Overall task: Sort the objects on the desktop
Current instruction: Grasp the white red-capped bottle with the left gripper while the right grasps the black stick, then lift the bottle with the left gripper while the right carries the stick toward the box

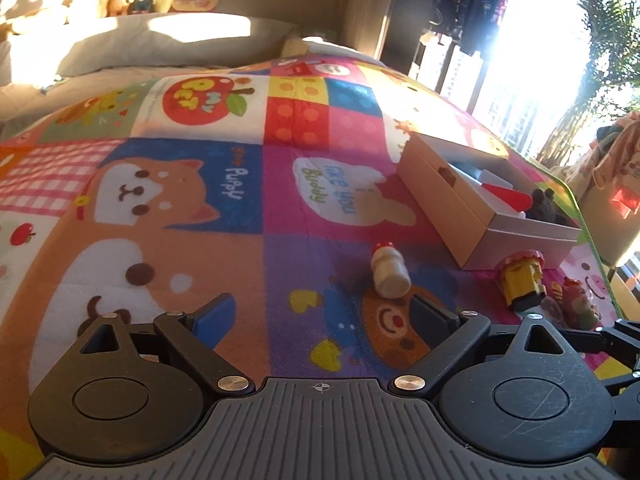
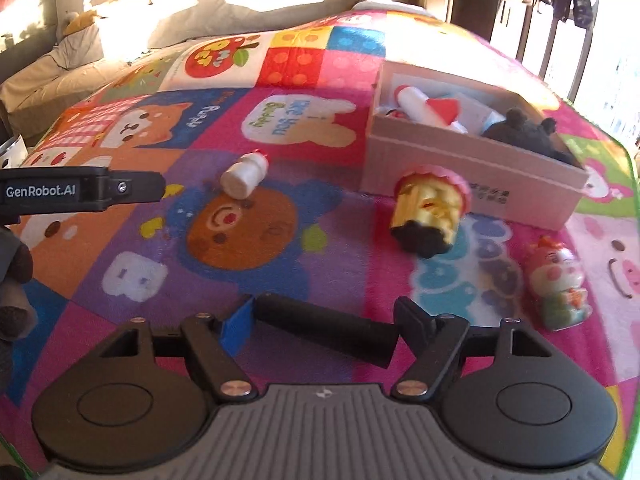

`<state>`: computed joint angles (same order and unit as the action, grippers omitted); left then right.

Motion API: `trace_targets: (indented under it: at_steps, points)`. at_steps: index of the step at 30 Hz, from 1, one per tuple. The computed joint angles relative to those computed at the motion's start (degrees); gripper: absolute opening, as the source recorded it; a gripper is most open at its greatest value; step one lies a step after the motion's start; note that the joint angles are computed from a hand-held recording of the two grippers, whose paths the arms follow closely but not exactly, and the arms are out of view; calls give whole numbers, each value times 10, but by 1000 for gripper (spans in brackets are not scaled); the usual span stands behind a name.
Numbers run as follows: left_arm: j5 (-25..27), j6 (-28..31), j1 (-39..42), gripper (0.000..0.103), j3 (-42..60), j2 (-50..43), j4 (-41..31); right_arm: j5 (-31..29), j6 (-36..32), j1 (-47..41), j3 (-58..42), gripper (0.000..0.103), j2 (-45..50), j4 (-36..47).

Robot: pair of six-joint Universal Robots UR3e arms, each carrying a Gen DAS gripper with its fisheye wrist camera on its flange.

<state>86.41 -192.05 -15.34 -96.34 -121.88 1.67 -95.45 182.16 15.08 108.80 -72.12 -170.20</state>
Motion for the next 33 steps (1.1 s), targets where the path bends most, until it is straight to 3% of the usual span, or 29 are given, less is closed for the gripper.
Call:
trace_targets:
  at_steps: [3, 4, 5, 9, 11, 13, 14, 16, 18, 24, 27, 33]
  points:
    - [-1, 19, -19, 96, 84, -51, -18, -16, -43, -25, 52, 76, -20, -62]
    - [-1, 26, -26, 92, 128, -75, -39, -19, -55, -34, 68, 76, -27, -78]
    - [-3, 33, -30, 81, 174, -97, -72, -19, -66, -44, 83, 76, -33, -92]
    - [-4, 43, -39, 70, 385, -197, -231, -6, -88, -82, 129, 76, -53, -129]
    - [-5, 43, -39, 57, 482, -241, -316, 5, -87, -96, 147, 76, -58, -149]
    - [8, 52, -43, 52, 521, -260, -342, 14, -82, -106, 162, 76, -58, -171]
    - [12, 64, -45, 39, 527, -261, -351, 19, -78, -111, 171, 77, -58, -184]
    - [10, 74, -47, 29, 504, -246, -344, 28, -75, -118, 190, 82, -59, -213]
    - [22, 79, -56, 29, 460, -221, -316, 34, -71, -123, 205, 85, -55, -241]
    - [57, 93, -107, 28, 257, -134, -98, 54, -65, -139, 230, 91, -64, -255]
    - [88, 102, -138, 28, 199, -123, -29, 55, -77, -137, 243, 98, -70, -267]
    - [82, 109, -148, 28, 113, -91, 3, 45, -88, -129, 245, 98, -74, -249]
